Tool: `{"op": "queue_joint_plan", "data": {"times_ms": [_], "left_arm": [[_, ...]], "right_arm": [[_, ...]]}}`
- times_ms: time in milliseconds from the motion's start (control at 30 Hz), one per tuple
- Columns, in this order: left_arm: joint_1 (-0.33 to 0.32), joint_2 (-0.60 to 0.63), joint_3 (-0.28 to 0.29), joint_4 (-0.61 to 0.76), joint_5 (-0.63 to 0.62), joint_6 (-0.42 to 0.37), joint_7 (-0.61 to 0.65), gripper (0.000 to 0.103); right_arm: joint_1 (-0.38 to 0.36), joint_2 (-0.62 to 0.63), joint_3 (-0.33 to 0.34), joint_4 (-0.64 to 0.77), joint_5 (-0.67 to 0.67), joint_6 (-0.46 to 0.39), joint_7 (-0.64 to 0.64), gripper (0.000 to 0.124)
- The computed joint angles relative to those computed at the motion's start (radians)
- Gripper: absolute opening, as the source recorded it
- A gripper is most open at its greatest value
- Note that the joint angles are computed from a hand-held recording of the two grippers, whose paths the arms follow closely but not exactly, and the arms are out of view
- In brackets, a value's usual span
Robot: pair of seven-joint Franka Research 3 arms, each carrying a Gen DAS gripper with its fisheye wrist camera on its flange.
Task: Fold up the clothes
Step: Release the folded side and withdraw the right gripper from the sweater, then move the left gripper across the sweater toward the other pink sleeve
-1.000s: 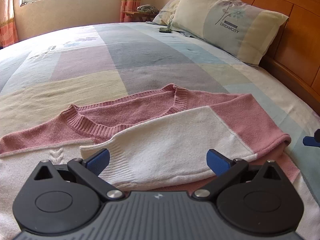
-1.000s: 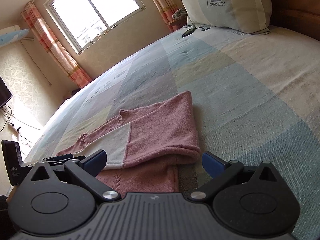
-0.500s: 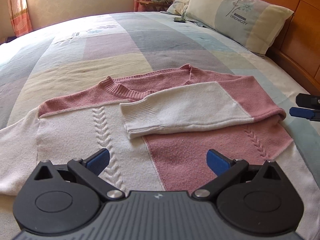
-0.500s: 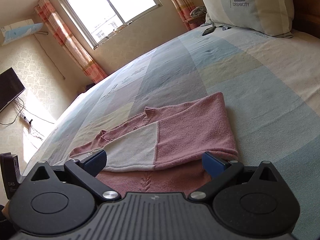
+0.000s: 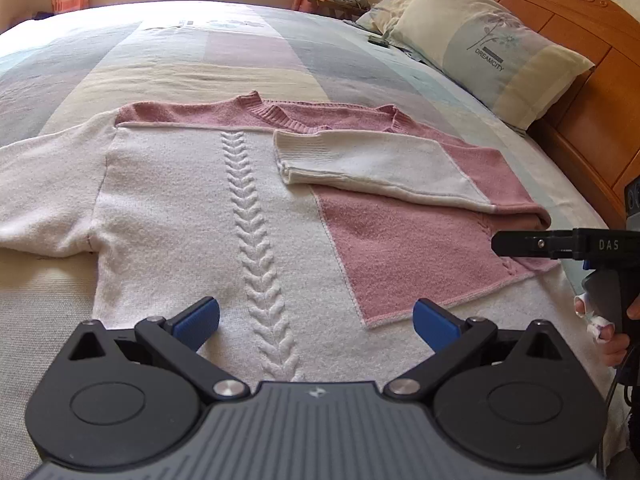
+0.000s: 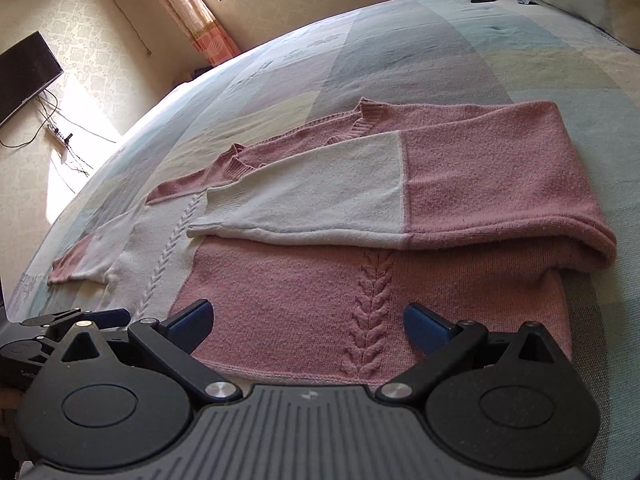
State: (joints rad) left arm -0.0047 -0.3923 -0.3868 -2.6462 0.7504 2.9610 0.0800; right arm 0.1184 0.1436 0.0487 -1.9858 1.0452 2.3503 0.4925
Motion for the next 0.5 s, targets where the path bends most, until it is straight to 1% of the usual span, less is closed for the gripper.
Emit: {"op": "queue_joint_plan", "data": {"times_ms": [67,133,167,200,267,367,433,500], "left_arm": [[-0.02,-0.04,0.005,-0.03,-0.026,-0.015,-0.015,0.102],[-0.066,-0.057,0.03,-0.055,-0.076,-0.042,0.013,0.102],[-0.063,-0.073,0.016,-0.069,-0.074,-0.05,0.006,0.102],[-0.074,-0.09,0.009,-0.076,-0.084,-0.07,0.007,0.102],[-0.116,-0.126,0.016,-0.084,-0.127,-0.122,0.017,0.102],[-0.143,-0.205,-0.009,-0.118,-0.159,-0.137,-0.028,0.102],[-0.175,-0.248,-0.039,-0.133,-0.184,-0.183,-0.06,0.102],[-0.227,-0.272,-0.051,-0.149,-0.219,-0.223,-0.083,0.102]], "right_arm": [[0.001,0.002,0.002,-0.002,0.001,0.007,-0.007,0.103],[0.004,0.0,0.003,-0.006,-0.004,0.015,-0.014,0.103],[0.005,-0.001,0.003,-0.007,-0.007,0.019,-0.018,0.103],[0.006,-0.002,0.004,-0.009,-0.01,0.024,-0.021,0.103],[0.01,-0.004,0.005,-0.014,-0.015,0.034,-0.031,0.103],[0.023,-0.016,0.012,-0.037,-0.026,0.084,-0.072,0.103],[0.037,-0.026,0.017,-0.056,-0.037,0.127,-0.102,0.103],[0.049,-0.033,0.021,-0.072,-0.05,0.169,-0.125,0.103]]}}
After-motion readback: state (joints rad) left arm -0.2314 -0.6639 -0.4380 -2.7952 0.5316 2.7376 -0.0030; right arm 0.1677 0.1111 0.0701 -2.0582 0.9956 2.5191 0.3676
